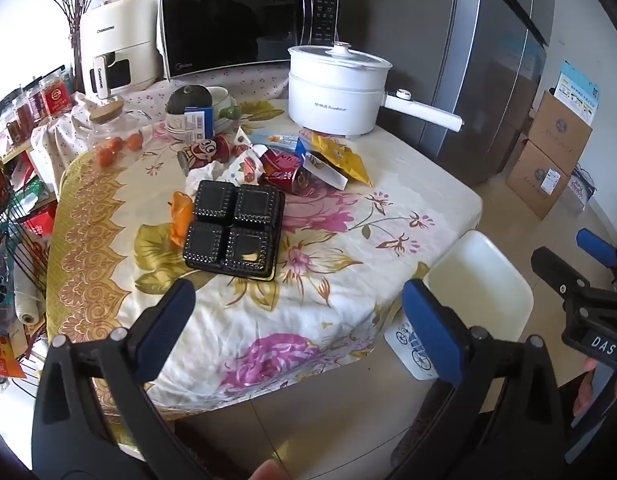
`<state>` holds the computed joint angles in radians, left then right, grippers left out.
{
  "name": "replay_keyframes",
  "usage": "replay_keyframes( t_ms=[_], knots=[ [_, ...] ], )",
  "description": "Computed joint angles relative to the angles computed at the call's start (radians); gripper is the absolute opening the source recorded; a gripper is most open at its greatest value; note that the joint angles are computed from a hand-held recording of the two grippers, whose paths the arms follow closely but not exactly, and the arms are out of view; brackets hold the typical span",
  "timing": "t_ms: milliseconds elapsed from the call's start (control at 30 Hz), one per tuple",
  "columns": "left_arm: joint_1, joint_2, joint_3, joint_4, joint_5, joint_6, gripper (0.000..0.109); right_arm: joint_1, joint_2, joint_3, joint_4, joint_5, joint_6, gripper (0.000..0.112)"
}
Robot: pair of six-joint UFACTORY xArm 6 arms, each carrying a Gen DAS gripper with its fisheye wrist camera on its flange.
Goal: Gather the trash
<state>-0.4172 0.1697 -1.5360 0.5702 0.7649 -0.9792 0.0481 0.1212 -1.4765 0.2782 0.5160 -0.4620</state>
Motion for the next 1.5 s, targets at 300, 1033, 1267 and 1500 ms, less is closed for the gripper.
replay_keyframes(
  t_ms=[300, 1033, 1267, 1500],
  knots=[
    [-0.004, 0.010, -0.009, 0.018, 0.021, -0.007, 0.102, 0.001, 0.011, 0.002, 0.006, -0.003, -0.004, 0.103],
    [0.012, -0.019, 0.023, 0.034, 0.016, -0.024, 0.102, -0.002, 0.007, -0.013, 0.013, 0.028, 0.005, 0.103],
    [0.013, -0.021, 0.027, 0.035, 0.012, -0.024, 0.102, -0.003, 0.010, -0.011, 0.009, 0.028, 0.007, 0.103],
    [0.012, -0.025, 0.030, 0.047, 0.013, -0.026, 0.102, -0.003, 0.012, -0.012, 0.006, 0.026, 0.011, 0.103]
  ],
)
